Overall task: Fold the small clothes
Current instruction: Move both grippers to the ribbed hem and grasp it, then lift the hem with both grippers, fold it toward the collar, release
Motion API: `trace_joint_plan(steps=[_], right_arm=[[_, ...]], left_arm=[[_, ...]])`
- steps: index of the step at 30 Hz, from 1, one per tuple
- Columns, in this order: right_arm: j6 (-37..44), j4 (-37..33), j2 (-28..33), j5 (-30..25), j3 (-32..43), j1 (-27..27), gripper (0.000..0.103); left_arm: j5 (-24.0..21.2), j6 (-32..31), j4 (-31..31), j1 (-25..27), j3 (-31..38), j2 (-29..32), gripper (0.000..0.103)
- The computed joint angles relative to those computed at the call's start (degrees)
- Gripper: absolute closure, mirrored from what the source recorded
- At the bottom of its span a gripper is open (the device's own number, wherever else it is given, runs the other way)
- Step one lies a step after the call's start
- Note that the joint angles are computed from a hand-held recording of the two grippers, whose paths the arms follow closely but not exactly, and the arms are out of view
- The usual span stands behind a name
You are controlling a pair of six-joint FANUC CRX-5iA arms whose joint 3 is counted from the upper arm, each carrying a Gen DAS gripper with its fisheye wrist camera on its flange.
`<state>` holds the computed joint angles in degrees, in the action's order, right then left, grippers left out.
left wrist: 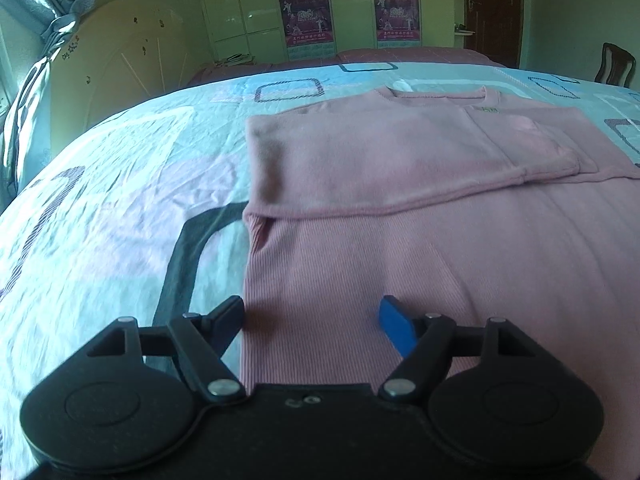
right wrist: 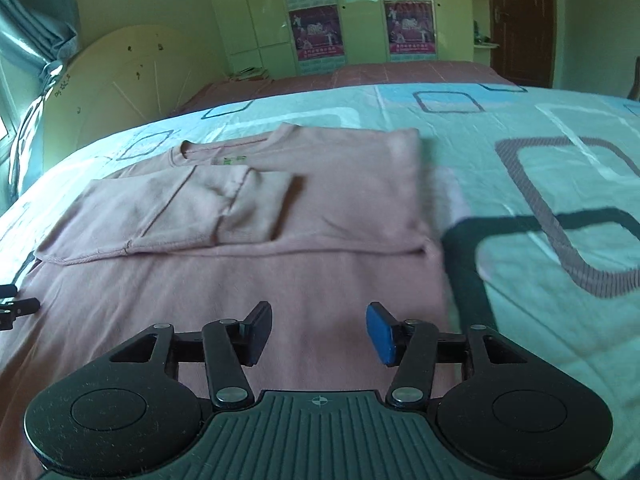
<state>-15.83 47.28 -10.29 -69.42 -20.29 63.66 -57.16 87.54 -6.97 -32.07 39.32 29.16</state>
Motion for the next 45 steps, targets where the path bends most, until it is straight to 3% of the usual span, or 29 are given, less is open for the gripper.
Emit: trace_joint_plan(steps=[9,18,23,26,28,34,36,37,38,39,41,42,45], right_arm=[[-19.02,-0.37,-10.84,-12.97,-8.2,16.1,0.051],[-29.13,-0.16,-13.47,-18.85,-9.98,28.1,0.051],[-37.52,1.46,-14.87,-19.51,-12.25,33.91,0.051],[-43.26,3.81,-16.6,-18.74,-14.38,37.08,0.051],[-47.42,6.8,-18.87,-15.88,-17.12,38.29,0.051],[-56.75,13.98,-22.74,-6.69,-23.3,37.22,0.051],[-59.07,16.19,-23.43,-4.51,-24.85,35.56,0.051],[-59.48,17.06,-23.74,-3.15,-25.45,34.53,0.057],[-58.69,16.95,-23.97,-1.56,-25.57,33.41,0.066],[-56.68,16.02,-24.09,0.34,-25.32,31.94,0.078],[-52.38,14.73,-23.55,1.92,-24.26,30.51,0.083],[-51.45,15.17,-23.19,1.21,-23.87,30.65,0.092],[-55.75,22.81,-23.02,-4.9,-25.26,33.76,0.093]], left_arm=[[0.55,5.53,-2.05,-0.78,-11.93,-9.7,0.03],[4.97,10.21,2.42,1.06,-26.71,-20.58,0.03],[6.3,7.35,7.61,2.57,-32.52,-24.83,0.032],[7.71,5.09,13.71,4.51,-36.48,-27.16,0.034],[9.23,0.35,21.7,6.42,-40.06,-28.3,0.037],[9.76,-12.04,41.23,10.0,-48.53,-30.05,0.037],[11.35,-13.26,47.17,10.74,-51.01,-30.07,0.049],[11.86,-12.93,49.34,11.0,-51.74,-29.67,0.072],[12.03,-12.06,50.34,11.09,-51.87,-29.04,0.086],[12.01,-10.4,49.72,10.95,-51.16,-28.15,0.089],[12.69,-9.03,47.93,10.23,-49.92,-27.37,0.097],[14.42,-9.87,48.52,9.68,-50.43,-27.87,0.097],[23.64,-19.48,60.13,7.83,-57.81,-32.85,0.098]])
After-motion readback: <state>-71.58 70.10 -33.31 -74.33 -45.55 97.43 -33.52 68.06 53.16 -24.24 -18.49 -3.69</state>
